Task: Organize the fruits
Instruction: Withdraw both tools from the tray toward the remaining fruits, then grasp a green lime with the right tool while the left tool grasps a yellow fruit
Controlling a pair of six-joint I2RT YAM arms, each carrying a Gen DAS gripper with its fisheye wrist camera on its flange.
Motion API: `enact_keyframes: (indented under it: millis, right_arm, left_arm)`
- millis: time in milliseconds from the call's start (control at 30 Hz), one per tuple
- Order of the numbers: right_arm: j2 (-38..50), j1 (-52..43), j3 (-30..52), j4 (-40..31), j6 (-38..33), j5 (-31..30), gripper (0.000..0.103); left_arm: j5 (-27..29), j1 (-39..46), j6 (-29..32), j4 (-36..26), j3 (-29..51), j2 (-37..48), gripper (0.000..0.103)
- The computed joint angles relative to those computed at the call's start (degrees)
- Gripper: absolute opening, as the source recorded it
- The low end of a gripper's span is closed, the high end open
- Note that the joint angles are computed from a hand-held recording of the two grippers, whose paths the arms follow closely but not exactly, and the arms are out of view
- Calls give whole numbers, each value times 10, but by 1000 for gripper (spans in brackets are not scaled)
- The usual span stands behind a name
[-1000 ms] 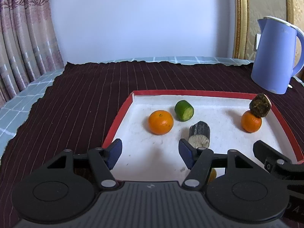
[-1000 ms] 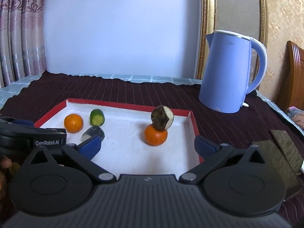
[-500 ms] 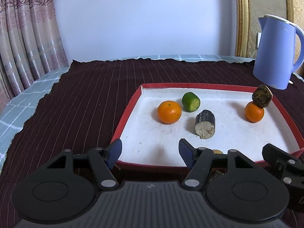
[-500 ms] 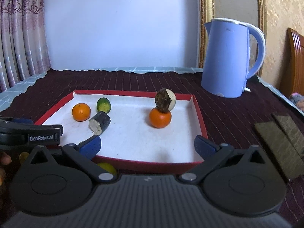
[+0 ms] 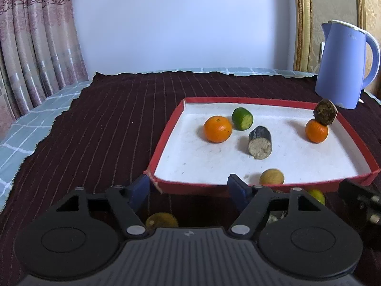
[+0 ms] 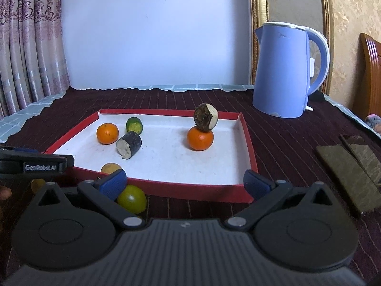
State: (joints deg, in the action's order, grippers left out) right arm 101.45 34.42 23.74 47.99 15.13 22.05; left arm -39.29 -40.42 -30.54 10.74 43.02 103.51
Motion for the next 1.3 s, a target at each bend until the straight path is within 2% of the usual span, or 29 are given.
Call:
enact_keyframes:
  millis: [133,233,367,500,600,767,833,967,1167,1267,1300]
  right_arm:
    - [-7,-10,-18,6,16,-20,103]
    - [-6,-25,-41,43,27,-60,103]
    - [-4,-8,-54,63,10,-46,103]
    - [-6,16,-71,78,-12,-53,103]
    - [-3,39,-81,93,-27,-63,103]
    - [-7,71,-80,87,-45,-79,102]
    - [-3,83,-74,78,-57,-77,94]
    - [9,97,-56,57,-66,-80,91]
    - [31,100,-4,-6,-75,-102,71]
    - [42,98,24,-39,-79,-108,51]
    - [46,96,31,-49,-78,-114,39]
  left_arm:
    - [16,6,-11,15,-39,-30,72]
    - [20,9,-10,31,-74,-54,72]
    - [40,21,-1,68,-123,-78,72]
    - [73,37,36,135,-182,-94,72]
    - [77,39,70,174,-206,-91,72]
    - [78,40,112,196,-202,-73,72]
    - [80,40,121,195,-194,-65,72]
    - [80,44,126,196,-186,-54,72]
    - [82,52,133,196,-177,-38,72]
    - [93,59,137,197,-173,-33,72]
    - [98,62,139,198,-173,-32,72]
